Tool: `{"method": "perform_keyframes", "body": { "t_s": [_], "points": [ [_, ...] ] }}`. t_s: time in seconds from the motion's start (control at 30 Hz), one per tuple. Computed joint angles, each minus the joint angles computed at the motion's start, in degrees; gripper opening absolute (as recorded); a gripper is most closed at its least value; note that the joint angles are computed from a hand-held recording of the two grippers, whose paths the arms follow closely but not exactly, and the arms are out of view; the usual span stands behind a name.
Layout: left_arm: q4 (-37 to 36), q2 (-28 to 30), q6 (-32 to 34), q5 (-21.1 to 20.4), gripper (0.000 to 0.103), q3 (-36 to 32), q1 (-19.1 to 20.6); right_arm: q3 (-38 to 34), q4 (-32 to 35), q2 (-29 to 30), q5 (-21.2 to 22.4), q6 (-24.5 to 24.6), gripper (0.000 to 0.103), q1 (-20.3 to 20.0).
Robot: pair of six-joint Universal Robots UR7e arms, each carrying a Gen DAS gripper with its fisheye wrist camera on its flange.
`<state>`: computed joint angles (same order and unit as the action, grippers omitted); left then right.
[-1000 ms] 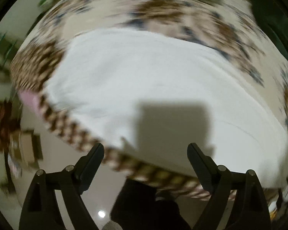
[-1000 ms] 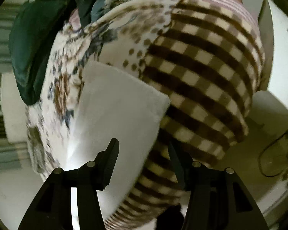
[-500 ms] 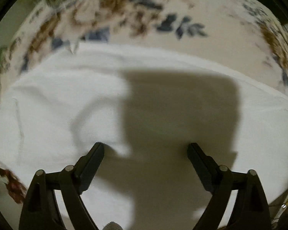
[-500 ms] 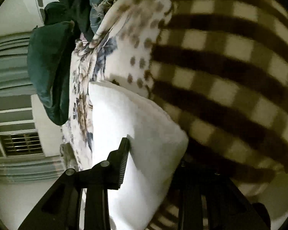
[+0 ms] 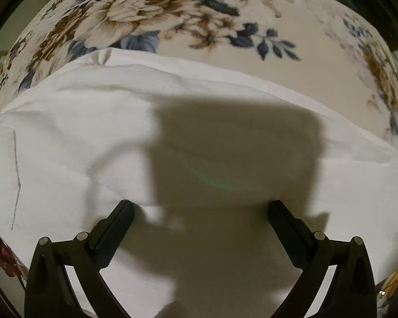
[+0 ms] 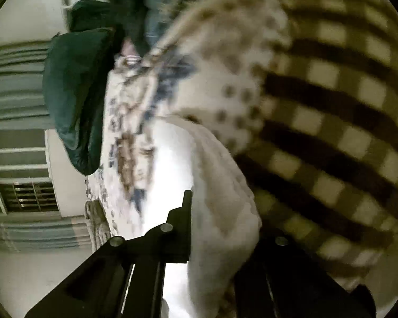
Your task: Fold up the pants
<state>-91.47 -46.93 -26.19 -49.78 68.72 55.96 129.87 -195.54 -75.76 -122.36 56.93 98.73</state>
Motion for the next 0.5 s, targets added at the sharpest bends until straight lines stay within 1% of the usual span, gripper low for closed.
{"method": "perform_keyframes", "body": {
  "t_s": [0.1, 0.17, 0.23, 0.27, 0.37, 0.43, 0.5],
  "points": [
    [0.55, -2.16, -1.30, 0.04, 0.103, -0.69, -0.81, -6.35, 7.32, 0.96, -4.96, -1.48, 0.008, 6.07],
    [0.52, -4.14, -2.14, -0.05, 0.103, -0.64, -1.22, -11.79, 12.90, 3.01, -7.87, -3.02, 0.008, 10.04],
    [0.01, -6.54, -2.39, -0.28, 0.103, -0.35, -1.41, -18.71, 17.87, 6.95, -9.76, -5.50, 0.008, 13.72],
    [0.27, -8.02, -2.66, -0.03, 0.103, -0.11, -1.52, -20.79, 19.52, 8.26, -10.16, -6.28, 0.008, 14.80],
    [1.50, -11.64, -3.55, 1.22, 0.103, 0.58, -1.32, -30.24, 25.85, 15.50, -9.84, -9.46, 0.008, 18.01],
    [2.48, -13.94, -4.94, 2.40, 0.103, 0.93, -0.67, -36.31, 29.79, 21.02, -7.71, -11.26, 0.008, 19.18],
    [4.16, -15.71, -6.82, 3.53, 0.103, 1.07, 0.33, -40.64, 32.70, 26.00, -4.48, -11.85, 0.008, 19.60]
  ]
}}
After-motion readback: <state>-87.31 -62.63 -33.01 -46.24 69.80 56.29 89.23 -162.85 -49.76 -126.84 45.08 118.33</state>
